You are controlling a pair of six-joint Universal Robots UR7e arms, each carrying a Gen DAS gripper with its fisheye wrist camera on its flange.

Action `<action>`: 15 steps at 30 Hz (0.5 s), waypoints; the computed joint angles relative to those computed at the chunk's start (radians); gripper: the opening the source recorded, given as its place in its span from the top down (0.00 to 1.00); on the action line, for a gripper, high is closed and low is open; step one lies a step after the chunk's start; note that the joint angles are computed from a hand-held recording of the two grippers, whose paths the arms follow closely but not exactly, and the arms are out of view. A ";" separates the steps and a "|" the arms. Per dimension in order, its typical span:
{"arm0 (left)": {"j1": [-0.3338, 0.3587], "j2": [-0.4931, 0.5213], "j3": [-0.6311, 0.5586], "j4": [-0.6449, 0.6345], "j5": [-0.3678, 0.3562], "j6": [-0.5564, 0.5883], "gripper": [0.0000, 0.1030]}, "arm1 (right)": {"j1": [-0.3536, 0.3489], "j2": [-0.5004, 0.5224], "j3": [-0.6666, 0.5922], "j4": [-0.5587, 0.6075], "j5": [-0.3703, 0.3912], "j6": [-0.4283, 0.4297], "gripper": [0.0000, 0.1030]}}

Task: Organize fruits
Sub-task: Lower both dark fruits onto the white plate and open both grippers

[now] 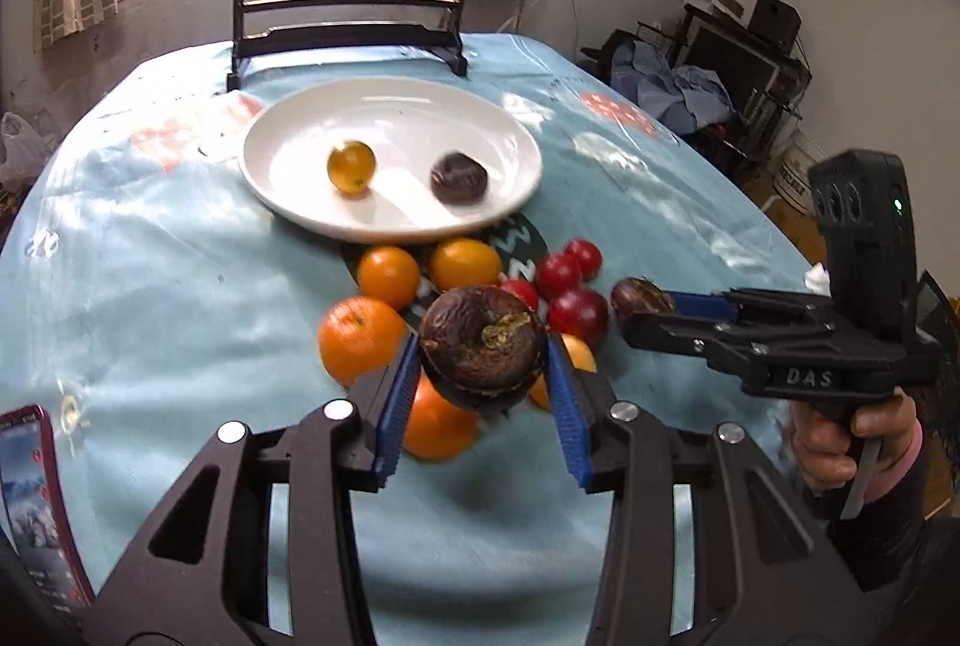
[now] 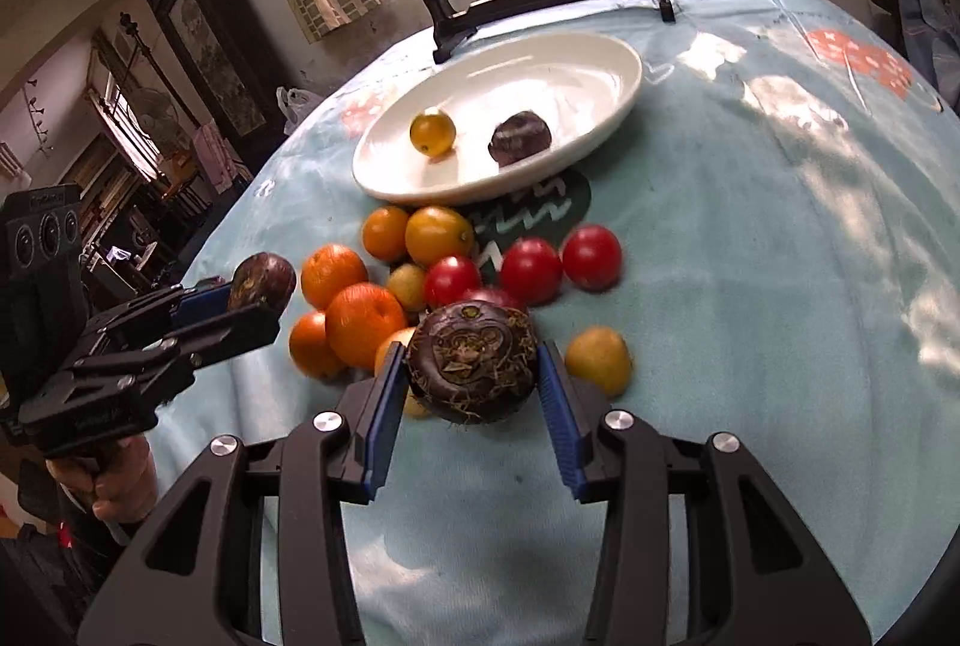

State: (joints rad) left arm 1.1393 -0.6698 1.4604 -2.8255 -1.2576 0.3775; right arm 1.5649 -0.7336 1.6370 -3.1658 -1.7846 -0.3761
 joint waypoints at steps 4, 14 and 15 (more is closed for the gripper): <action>0.017 0.104 -0.208 0.048 0.014 -0.030 0.58 | 0.029 0.077 -0.154 0.000 -0.038 -0.033 0.57; 0.051 0.350 -0.678 0.263 0.147 -0.118 0.58 | 0.038 0.306 -0.617 0.175 -0.130 -0.059 0.57; 0.055 0.363 -0.703 0.286 0.147 -0.125 0.58 | 0.036 0.318 -0.642 0.196 -0.135 -0.058 0.57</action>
State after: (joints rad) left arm 1.1941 -0.3072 0.7572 -2.5394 -1.1102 0.2526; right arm 1.6011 -0.4151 0.9954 -2.9700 -1.9193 -0.4343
